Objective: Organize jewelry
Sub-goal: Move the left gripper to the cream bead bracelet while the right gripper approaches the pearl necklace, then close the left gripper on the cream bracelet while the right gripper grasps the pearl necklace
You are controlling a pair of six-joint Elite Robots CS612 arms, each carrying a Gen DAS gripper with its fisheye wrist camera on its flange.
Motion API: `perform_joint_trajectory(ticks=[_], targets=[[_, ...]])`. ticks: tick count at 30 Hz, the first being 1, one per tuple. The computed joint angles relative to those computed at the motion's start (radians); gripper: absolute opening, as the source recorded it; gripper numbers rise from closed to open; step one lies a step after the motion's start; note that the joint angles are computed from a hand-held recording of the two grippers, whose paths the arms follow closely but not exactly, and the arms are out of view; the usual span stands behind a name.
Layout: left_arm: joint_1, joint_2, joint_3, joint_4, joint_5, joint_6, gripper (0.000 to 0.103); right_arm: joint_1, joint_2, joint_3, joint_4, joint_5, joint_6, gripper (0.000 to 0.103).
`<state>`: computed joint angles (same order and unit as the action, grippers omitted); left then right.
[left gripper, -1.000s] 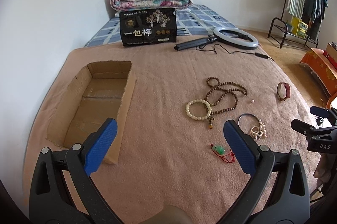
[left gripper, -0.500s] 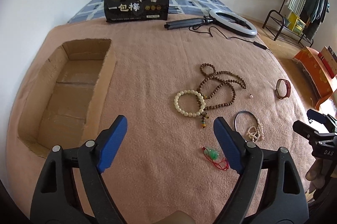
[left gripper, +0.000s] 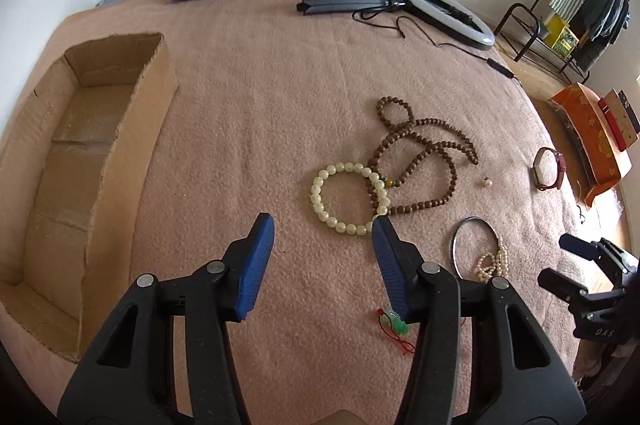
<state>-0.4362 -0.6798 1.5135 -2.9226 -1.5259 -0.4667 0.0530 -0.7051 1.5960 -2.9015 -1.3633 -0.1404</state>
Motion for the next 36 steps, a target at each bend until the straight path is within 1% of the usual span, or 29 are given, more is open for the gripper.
perform_joint_trajectory(ticks=[6, 8, 10, 14, 16, 18, 23, 30, 33, 36], targets=[[0.008, 0.027, -0.037, 0.027, -0.026, -0.005, 0.048, 0.008, 0.018, -0.023, 0.050, 0.022, -0.097, 0.079], [0.011, 0.037, -0.052, 0.041, -0.037, -0.011, 0.046, 0.015, 0.025, -0.032, 0.057, 0.013, -0.142, 0.077], [0.013, 0.046, -0.064, 0.053, -0.049, -0.017, 0.046, 0.020, 0.031, -0.042, 0.074, 0.011, -0.174, 0.073], [0.012, 0.058, -0.081, 0.063, -0.043, -0.015, 0.045, 0.019, 0.040, -0.060, 0.126, 0.046, -0.172, 0.068], [0.015, 0.064, -0.090, 0.065, -0.046, -0.019, 0.042, 0.019, 0.046, -0.071, 0.146, 0.055, -0.165, 0.065], [0.018, 0.069, -0.098, 0.068, -0.047, -0.020, 0.042, 0.021, 0.052, -0.082, 0.158, 0.057, -0.159, 0.065], [0.022, 0.079, -0.113, 0.081, -0.061, -0.021, 0.042, 0.025, 0.059, -0.096, 0.169, 0.057, -0.176, 0.064], [0.026, 0.097, -0.138, 0.103, -0.077, -0.018, 0.042, 0.023, 0.060, -0.098, 0.175, 0.066, -0.176, 0.063], [0.024, 0.100, -0.141, 0.110, -0.066, -0.009, 0.041, 0.024, 0.062, -0.101, 0.177, 0.065, -0.174, 0.062], [0.021, 0.102, -0.146, 0.122, -0.047, 0.011, 0.037, 0.024, 0.062, -0.100, 0.178, 0.067, -0.177, 0.062]])
